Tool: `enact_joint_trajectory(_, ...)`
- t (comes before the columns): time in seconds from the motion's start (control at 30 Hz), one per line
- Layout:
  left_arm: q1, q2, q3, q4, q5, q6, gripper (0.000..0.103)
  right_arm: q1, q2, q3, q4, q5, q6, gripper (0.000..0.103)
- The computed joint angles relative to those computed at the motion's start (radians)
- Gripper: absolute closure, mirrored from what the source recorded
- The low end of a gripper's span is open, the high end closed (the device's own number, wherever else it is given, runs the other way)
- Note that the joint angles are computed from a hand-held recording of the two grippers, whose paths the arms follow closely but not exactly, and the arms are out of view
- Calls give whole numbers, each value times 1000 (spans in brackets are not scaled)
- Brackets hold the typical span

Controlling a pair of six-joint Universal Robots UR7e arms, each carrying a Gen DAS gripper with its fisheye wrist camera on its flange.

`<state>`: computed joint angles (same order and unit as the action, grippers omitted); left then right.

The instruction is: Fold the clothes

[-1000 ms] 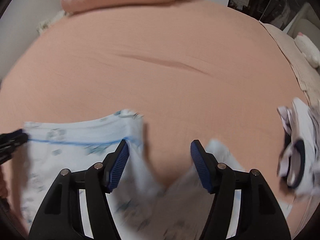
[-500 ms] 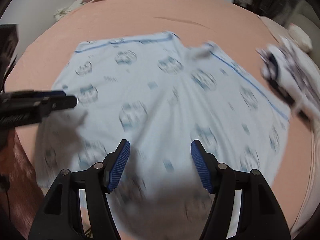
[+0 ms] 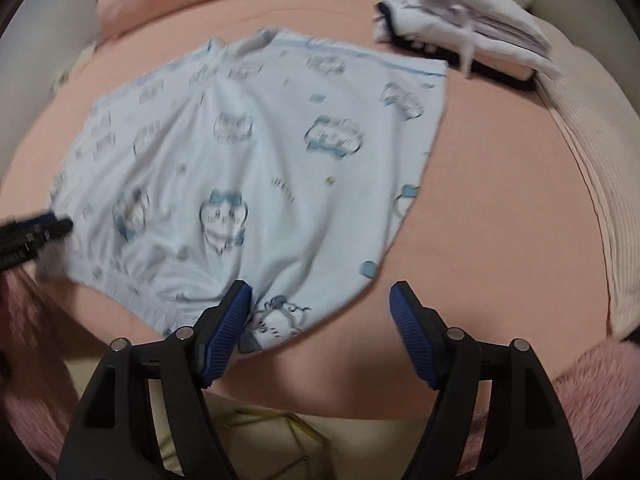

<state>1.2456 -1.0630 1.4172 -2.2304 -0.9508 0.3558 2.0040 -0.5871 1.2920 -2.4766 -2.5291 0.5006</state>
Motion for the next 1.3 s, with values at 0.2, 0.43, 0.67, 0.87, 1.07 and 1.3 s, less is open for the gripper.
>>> enact_joint_trajectory(0.2, 68, -55, -58, 93, -110, -221, 39, -7, -48, 72, -76, 84, 89, 31)
enact_joint_trajectory(0.43, 168, -71, -124, 225, -394, -447, 41, -20, -80, 145, -179, 259, 24, 65)
enact_joint_trajectory(0.67, 148, -63, -109, 279, -394, -441, 66, -33, -55, 125, -211, 338, -19, 78)
enact_joint_trajectory(0.87, 137, -58, -94, 280, -398, -418, 63, -59, -33, 106, -262, 383, -18, 57)
enact_joint_trajectory(1.07, 121, -67, -74, 251, -362, -407, 89, -30, 9, 45, -207, 296, -49, 86)
enact_joint_trajectory(1.3, 100, -125, -23, 228, -327, -398, 93, -7, -52, 113, -211, 333, 14, 98)
